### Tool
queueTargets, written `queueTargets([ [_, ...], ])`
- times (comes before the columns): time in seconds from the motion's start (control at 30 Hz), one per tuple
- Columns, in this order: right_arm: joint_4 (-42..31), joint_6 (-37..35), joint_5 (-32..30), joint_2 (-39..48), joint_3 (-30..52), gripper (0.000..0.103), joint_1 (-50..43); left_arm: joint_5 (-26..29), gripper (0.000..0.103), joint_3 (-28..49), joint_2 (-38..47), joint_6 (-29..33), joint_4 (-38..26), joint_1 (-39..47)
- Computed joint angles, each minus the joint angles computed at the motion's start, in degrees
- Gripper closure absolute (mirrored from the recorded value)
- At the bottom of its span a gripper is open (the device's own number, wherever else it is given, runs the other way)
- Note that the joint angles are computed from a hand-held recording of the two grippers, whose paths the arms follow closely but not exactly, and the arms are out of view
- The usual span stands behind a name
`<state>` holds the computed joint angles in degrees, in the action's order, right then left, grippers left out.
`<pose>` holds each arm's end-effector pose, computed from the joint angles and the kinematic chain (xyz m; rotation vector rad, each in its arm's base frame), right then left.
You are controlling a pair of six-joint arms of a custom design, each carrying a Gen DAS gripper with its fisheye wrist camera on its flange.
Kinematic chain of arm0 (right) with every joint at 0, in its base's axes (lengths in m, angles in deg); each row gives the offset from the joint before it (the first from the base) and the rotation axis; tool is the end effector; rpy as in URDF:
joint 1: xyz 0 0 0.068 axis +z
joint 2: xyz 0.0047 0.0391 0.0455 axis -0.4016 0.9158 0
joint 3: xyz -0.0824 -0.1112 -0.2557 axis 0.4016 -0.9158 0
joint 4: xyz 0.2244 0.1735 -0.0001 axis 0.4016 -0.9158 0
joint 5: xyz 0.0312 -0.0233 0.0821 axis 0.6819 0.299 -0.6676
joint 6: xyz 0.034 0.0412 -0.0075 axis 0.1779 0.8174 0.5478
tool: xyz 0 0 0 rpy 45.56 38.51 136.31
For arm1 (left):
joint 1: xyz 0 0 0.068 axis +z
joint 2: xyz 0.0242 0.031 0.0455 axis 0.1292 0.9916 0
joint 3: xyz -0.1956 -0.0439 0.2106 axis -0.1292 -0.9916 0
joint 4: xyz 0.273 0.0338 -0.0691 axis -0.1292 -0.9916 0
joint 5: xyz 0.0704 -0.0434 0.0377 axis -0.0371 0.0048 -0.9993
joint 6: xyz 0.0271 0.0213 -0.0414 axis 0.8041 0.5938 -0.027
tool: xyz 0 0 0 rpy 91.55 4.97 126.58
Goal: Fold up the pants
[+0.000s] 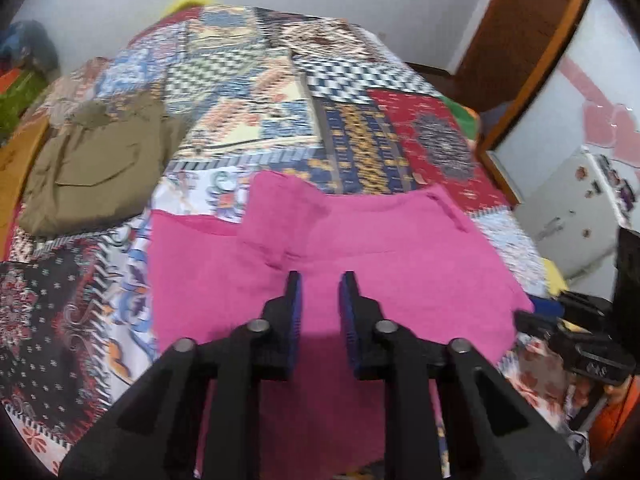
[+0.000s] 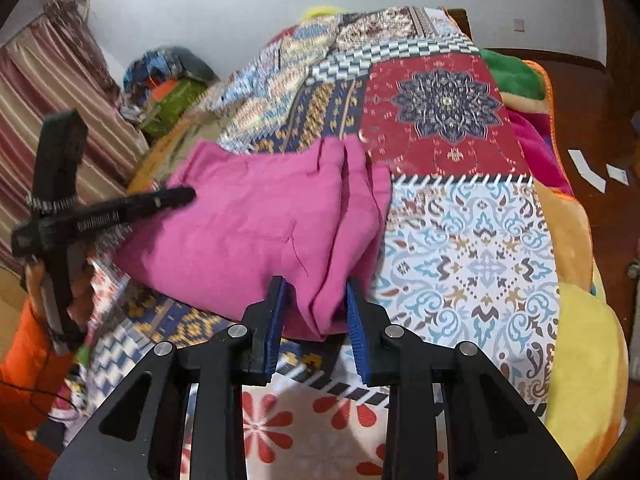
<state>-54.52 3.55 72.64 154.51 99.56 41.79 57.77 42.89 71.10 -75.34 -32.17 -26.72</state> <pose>0.1103 0.1987 0.0787 0.5344 2.4230 0.4246 0.3348 -0.2375 0.0768 1.0467 2.4800 -0.4677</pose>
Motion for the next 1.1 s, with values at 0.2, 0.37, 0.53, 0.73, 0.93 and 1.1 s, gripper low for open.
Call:
queueTargets([
  [0.2,-5.3,-2.2,-2.0,3.2,3.9,0.077,-1.3,-2.8,0.091,1.1,2.4,2.5,0.7,-0.3],
  [0.37,-7.3,-1.8,-3.0,3.2,3.9,0.074,-1.5,-3.8,0.091,2.3,3.9,3.4,1.0,-0.5],
  [0.53,-19.4,2.7,-1.7,1.9,7.5,0.074,2.7,-2.7,0.091,2.8,2.4,2.2,-1.8,0.3],
  [0.73,-34.1,9.6,0.5,-1.6,10.5,0.07,7.0,-4.5,0.069,-5.0,-7.3,3.4,1.2,2.2],
  [0.93,-37.5,10.9,7.1,-9.4,10.4,0.051,7.2,0.8,0.024,-11.2,-15.5,4.8,2.6,7.6],
  [1.1,-28.9,0.8,6.9,-6.2,11.3,0.029,0.0,4.7,0.01,-11.6,-14.5,3.6,0.5,9.7],
])
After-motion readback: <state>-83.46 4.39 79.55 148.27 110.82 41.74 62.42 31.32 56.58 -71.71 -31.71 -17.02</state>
